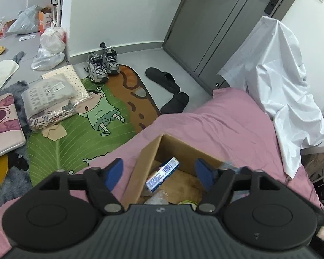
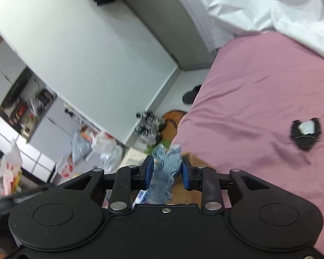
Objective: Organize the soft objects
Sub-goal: 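Open both tools to drop the elephant plush and tissue pack into the box, then move both tools back toward the white paper ball and black plush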
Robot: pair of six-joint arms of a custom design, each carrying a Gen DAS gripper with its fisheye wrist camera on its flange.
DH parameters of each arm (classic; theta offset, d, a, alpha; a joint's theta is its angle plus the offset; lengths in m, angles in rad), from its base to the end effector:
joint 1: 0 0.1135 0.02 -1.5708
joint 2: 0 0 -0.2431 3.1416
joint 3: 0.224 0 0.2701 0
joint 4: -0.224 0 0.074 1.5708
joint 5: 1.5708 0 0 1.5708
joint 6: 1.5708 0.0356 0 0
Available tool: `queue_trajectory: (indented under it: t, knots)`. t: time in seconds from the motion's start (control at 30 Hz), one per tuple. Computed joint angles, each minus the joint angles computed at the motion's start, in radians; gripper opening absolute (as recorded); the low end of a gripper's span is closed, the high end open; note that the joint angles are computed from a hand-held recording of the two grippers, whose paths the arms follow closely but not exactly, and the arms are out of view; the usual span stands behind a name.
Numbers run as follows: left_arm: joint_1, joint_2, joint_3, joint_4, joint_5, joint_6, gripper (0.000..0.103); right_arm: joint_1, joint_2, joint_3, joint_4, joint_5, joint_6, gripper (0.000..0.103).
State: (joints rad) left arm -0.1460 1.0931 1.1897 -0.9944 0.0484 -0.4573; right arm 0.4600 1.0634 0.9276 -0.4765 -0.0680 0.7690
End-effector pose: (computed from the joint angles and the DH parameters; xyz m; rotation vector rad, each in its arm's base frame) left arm 0.2301 -0.0356 0.3288 -0.3658 2.4676 -0.3169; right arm 0.2324 0.1178 0.2868 0.3120 2.2661 0.7488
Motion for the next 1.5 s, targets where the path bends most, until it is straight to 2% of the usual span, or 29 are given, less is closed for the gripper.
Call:
queue_trajectory:
  t: [0.03,0.07,0.27,0.33,0.43,0.63,0.83,0.93,1.23,1.5]
  knots:
    - [0.002,0.001,0.015,-0.016,-0.007,0.005,0.082,0.005,0.027,0.024,-0.013,-0.016,-0.010,0.047]
    - [0.002,-0.004,0.023,-0.025,-0.014,0.008,0.083,0.012,0.045,0.047,-0.032,-0.030,-0.015,0.050]
    - [-0.010,-0.035,0.034,-0.077,-0.040,-0.019,0.088,0.039,0.014,0.160,-0.197,-0.016,-0.066,0.057]
    - [-0.018,-0.047,0.031,-0.091,-0.032,-0.045,0.094,0.032,-0.010,0.198,-0.269,-0.010,-0.109,0.058]
    - [-0.053,-0.080,0.018,-0.097,-0.052,-0.081,0.096,0.003,-0.037,0.237,-0.357,-0.016,-0.165,0.061]
    - [-0.195,-0.122,0.008,-0.145,-0.160,-0.188,0.100,-0.053,-0.111,0.268,-0.498,-0.035,-0.276,0.079]
    - [-0.408,-0.114,0.037,-0.211,-0.305,-0.299,0.100,-0.202,-0.210,0.247,-0.610,-0.137,-0.349,0.081]
    - [-0.511,-0.098,0.055,-0.242,-0.382,-0.381,0.100,-0.304,-0.245,0.248,-0.664,-0.198,-0.423,0.081]
    - [-0.748,-0.045,0.062,-0.254,-0.516,-0.566,0.100,-0.605,-0.307,0.213,-0.797,-0.363,-0.675,0.081]
    - [-0.859,0.079,0.110,-0.203,-0.578,-0.614,0.100,-0.807,-0.349,0.122,-0.825,-0.451,-0.829,0.081]
